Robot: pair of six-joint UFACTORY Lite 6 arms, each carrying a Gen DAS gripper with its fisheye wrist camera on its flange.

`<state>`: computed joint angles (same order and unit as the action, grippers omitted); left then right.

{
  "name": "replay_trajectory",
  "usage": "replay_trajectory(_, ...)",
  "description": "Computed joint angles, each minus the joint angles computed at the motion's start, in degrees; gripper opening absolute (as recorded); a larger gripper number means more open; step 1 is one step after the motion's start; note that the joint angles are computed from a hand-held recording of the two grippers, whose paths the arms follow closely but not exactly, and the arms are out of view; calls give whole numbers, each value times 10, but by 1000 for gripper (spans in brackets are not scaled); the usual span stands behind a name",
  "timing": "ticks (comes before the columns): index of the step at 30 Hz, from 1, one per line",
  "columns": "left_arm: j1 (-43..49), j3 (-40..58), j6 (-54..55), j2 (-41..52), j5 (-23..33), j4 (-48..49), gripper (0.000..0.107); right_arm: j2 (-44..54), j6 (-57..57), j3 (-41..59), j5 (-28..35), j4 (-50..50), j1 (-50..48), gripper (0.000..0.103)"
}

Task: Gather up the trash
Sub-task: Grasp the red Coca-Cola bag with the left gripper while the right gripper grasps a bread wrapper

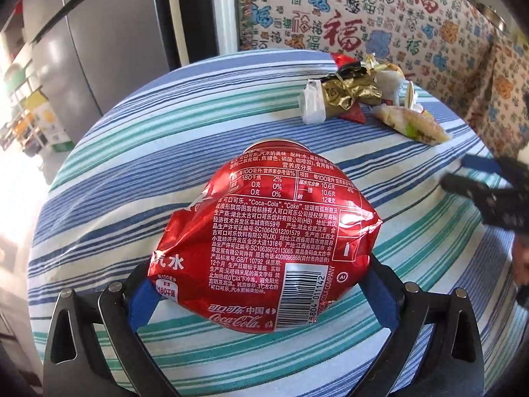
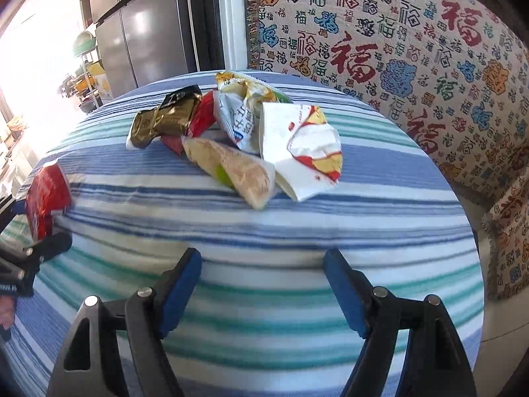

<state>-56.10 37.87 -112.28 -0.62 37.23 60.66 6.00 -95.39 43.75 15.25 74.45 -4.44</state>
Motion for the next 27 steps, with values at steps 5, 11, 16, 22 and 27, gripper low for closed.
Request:
replay_trajectory(5, -4, 5, -3, 4, 1, -2, 102, 80, 27, 89, -30, 17, 58, 75)
replay_trajectory(11, 1, 0, -7, 0, -5, 6, 102, 30, -10, 41, -62, 73, 75, 25)
replay_trajectory(16, 1, 4, -2, 3, -2, 3, 102, -120, 101, -106, -88, -25, 48, 25)
replay_trajectory(22, 2, 9, 3, 8, -1, -1, 103, -329, 183, -267, -23, -144, 23, 27)
replay_trajectory(27, 2, -10, 37, -14, -18, 1, 103, -335, 147, -265, 25, -139, -21, 53)
